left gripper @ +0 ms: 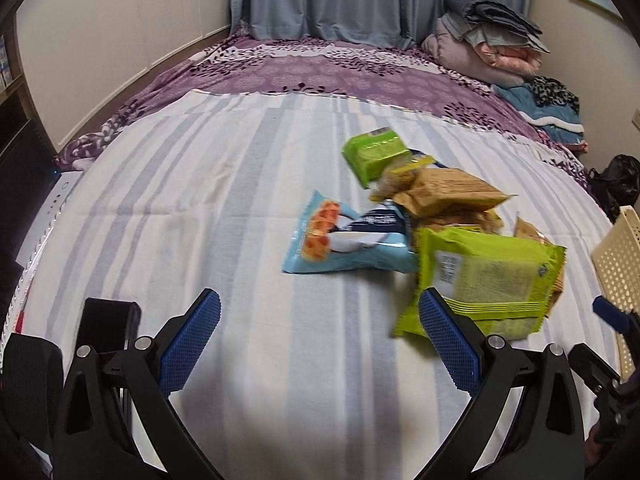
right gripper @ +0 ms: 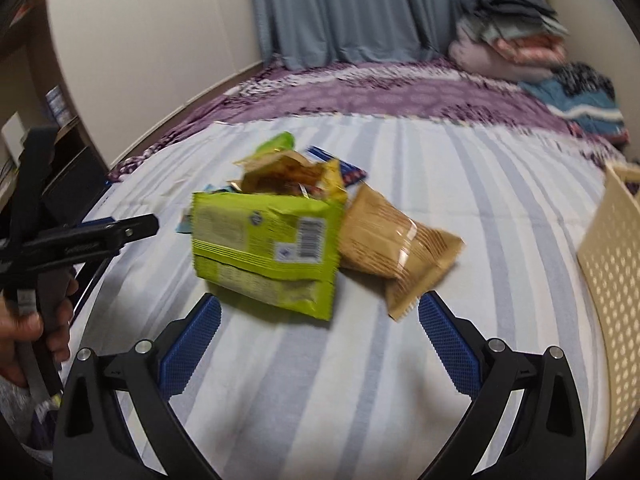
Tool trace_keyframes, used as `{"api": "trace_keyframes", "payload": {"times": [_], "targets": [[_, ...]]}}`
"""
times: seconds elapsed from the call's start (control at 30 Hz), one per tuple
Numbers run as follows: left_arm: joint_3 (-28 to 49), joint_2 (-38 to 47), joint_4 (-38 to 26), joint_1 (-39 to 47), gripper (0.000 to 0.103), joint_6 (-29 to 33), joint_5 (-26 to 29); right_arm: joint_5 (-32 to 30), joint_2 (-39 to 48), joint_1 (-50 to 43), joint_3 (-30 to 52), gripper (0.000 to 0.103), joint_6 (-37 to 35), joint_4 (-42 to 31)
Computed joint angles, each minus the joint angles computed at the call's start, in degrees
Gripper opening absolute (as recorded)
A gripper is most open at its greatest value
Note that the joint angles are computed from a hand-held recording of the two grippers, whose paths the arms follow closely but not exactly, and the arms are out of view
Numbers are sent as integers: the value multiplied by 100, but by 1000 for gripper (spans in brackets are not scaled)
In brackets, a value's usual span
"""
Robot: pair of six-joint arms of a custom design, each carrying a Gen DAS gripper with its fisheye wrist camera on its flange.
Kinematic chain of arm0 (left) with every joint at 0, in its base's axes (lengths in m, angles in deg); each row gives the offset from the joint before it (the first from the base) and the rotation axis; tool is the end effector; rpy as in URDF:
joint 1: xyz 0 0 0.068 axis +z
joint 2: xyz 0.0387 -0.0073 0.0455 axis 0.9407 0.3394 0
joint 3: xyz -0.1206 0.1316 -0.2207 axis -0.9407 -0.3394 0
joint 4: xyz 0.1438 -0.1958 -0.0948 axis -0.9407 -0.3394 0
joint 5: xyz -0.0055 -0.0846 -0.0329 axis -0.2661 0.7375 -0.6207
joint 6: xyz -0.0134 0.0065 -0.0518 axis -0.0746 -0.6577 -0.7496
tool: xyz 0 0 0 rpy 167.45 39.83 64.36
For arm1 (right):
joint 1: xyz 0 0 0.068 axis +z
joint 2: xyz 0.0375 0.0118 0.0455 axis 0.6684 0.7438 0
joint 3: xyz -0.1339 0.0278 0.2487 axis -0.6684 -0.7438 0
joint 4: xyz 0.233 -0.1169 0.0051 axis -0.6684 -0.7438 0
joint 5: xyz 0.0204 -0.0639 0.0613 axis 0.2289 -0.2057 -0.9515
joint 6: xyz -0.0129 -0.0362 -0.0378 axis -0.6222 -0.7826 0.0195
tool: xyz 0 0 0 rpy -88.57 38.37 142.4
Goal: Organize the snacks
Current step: 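Grasp the green-yellow snack bag with the right tool while the left tool approaches the blue wafer packet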
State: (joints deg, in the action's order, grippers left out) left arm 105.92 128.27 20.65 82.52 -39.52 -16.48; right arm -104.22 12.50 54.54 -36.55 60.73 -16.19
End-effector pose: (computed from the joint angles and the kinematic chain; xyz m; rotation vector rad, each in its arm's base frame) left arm 0.1892 0.0412 0.1153 -0.3643 2.4755 0.0435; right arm 0.1931 0.0542 0.1161 -0.5845 2.3099 0.4042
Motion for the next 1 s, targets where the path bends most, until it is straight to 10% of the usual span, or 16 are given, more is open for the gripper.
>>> {"api": "trace_keyframes", "payload": {"times": [0.5,0.8,1.0], "targets": [[361,924,368,921,101,465,368,-389,1872,913,1779,98,-1064,-568],[515,1322,509,1128,101,565,476,-879,1589,822,1327,98,-2022,-1659],[519,1331,495,1046,101,569,444,-43,1377,1503,953,98,-1928,-921]]}}
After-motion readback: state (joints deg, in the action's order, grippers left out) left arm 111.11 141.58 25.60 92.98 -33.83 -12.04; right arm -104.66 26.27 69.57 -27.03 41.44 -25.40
